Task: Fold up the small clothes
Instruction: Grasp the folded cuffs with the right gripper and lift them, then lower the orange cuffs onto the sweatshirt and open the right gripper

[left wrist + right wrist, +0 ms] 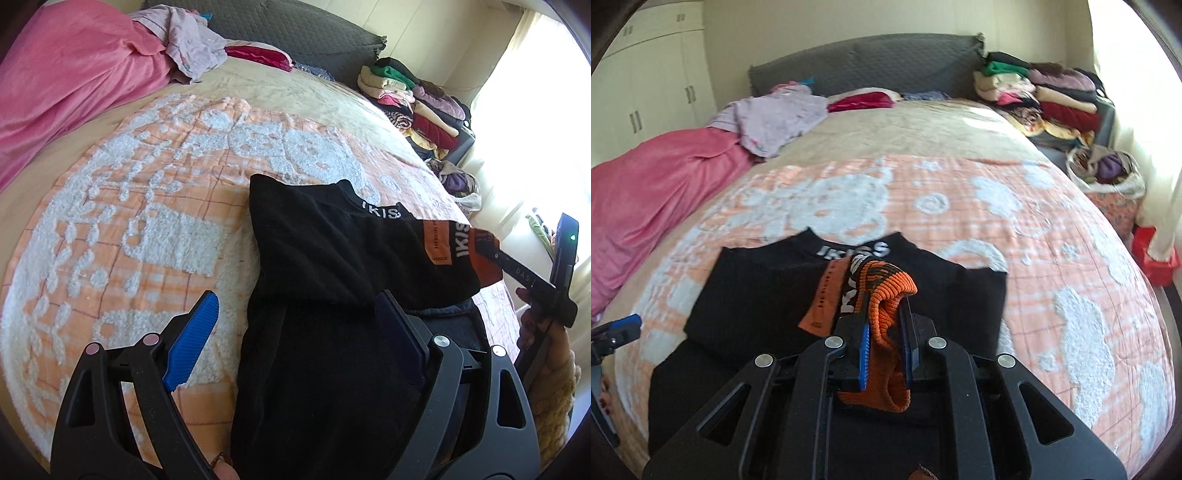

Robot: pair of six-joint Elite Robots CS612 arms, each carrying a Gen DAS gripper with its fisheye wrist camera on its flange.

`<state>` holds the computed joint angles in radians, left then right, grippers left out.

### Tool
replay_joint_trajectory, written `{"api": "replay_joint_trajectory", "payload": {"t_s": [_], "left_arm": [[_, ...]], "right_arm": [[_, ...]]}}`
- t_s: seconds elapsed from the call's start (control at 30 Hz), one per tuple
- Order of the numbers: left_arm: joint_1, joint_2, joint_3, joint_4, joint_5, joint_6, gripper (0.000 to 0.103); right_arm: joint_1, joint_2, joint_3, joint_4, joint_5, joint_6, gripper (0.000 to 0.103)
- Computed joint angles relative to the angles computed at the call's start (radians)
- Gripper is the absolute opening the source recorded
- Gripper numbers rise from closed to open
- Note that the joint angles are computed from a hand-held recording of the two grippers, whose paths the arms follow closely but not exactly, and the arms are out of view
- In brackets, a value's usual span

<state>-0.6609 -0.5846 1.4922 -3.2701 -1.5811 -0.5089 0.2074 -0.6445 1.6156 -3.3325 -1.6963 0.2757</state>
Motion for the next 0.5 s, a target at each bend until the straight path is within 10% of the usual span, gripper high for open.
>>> {"api": "replay_joint_trajectory", "payload": {"t_s": [0.5], "left_arm": [[-0.021,0.075,-0.184,0.143,-0.013,0.105,0.079]], "right_arm": [[-0.002,0.021,-0.005,0.036,-0.026,0.029,0.014]]}}
